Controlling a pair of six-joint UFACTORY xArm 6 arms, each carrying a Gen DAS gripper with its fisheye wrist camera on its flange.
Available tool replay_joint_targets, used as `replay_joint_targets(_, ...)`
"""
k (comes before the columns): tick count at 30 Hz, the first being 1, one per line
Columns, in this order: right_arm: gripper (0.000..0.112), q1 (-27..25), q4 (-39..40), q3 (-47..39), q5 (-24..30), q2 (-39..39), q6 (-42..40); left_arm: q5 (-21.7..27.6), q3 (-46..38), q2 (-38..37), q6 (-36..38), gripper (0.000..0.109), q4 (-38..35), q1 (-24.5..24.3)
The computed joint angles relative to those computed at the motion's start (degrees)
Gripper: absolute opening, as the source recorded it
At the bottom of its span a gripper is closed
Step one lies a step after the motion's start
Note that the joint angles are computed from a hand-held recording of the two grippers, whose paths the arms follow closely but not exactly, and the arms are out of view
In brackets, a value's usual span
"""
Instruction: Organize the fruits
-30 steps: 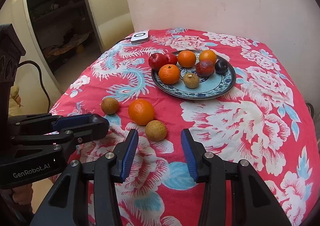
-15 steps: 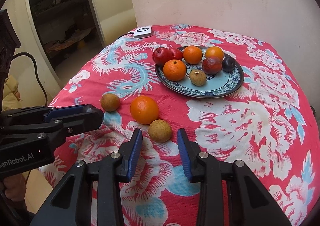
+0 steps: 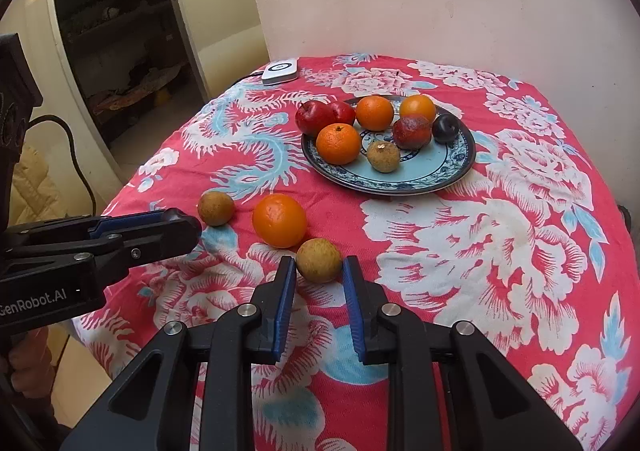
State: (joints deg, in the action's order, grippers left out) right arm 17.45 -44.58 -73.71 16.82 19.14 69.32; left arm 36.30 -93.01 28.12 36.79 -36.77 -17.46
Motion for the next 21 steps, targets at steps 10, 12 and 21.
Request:
replay_joint_targets(10, 0.026, -1.17, -4.76, 1.92, -0.79, -2.42, 5.55, -0.32, -1.13, -0.04, -0.68, 0.029, -0.49, -0.34)
replay_joint_targets(12, 0.026, -1.41, -5.41, 2.2, -0.94, -2.77, 6.16, -0.54, -1.43, -0.03, -0.66, 0.029, -0.58, -0.58)
replay_joint_targets(21, 0.026, -2.31, -7.14, 2.78, -0.9, -3.93, 7.53, -0.58, -4.72, 1.58, -0.89, 0.029, -0.72, -1.89)
